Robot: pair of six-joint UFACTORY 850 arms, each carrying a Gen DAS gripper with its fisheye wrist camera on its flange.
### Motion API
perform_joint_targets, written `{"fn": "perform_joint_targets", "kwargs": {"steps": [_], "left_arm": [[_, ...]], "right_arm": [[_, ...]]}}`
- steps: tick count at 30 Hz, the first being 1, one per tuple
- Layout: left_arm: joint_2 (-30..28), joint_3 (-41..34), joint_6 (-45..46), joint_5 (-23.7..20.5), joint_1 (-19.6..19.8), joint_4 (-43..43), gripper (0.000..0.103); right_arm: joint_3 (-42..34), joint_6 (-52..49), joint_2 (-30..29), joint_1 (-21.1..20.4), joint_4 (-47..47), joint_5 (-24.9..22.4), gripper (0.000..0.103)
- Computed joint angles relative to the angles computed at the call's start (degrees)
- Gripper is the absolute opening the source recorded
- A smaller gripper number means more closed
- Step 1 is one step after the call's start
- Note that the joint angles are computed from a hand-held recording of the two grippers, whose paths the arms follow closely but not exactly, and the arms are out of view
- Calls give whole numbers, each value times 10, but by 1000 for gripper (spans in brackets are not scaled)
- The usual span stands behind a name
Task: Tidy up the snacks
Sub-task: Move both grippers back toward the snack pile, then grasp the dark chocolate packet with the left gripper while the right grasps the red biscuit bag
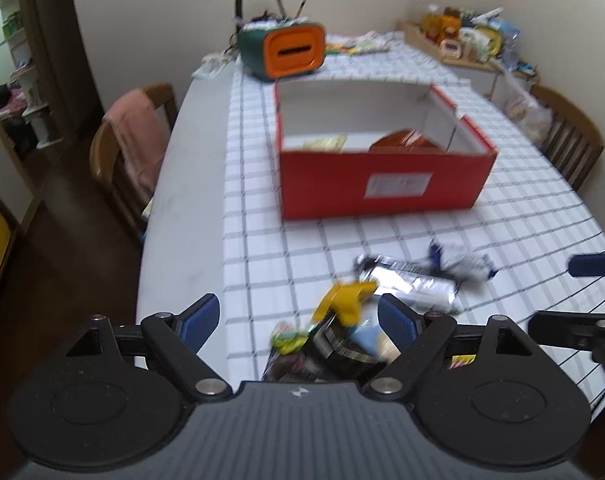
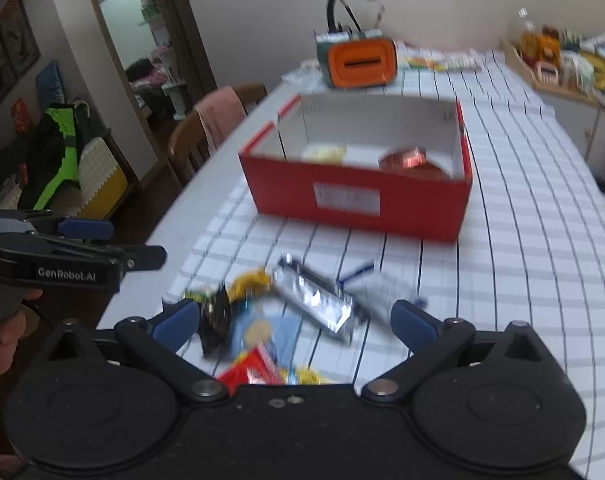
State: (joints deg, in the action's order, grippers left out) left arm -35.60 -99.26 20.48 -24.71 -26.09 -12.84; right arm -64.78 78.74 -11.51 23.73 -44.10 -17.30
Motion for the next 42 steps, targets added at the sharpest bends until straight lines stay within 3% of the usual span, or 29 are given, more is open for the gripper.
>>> {"fn": "perform_joint_targets", "kwargs": {"steps": [9, 19, 31, 36, 42], "left_arm": [[-13, 14, -59, -9, 15, 59, 87], [-18, 25, -68, -5, 25, 77, 87], [-23, 30, -33, -12, 32, 61, 87], [-53, -12, -27, -70, 34, 31, 87], [-91, -70, -81, -131, 38, 0, 87]], "right_arm": [[-43, -123, -50, 7, 255, -52, 103], [-137, -77, -135, 5, 406, -157, 102], [-172, -25, -180, 12, 445, -186, 99], [-175, -23, -184, 14, 433, -184, 86], [-160, -61, -173, 11, 440, -162, 76]]}}
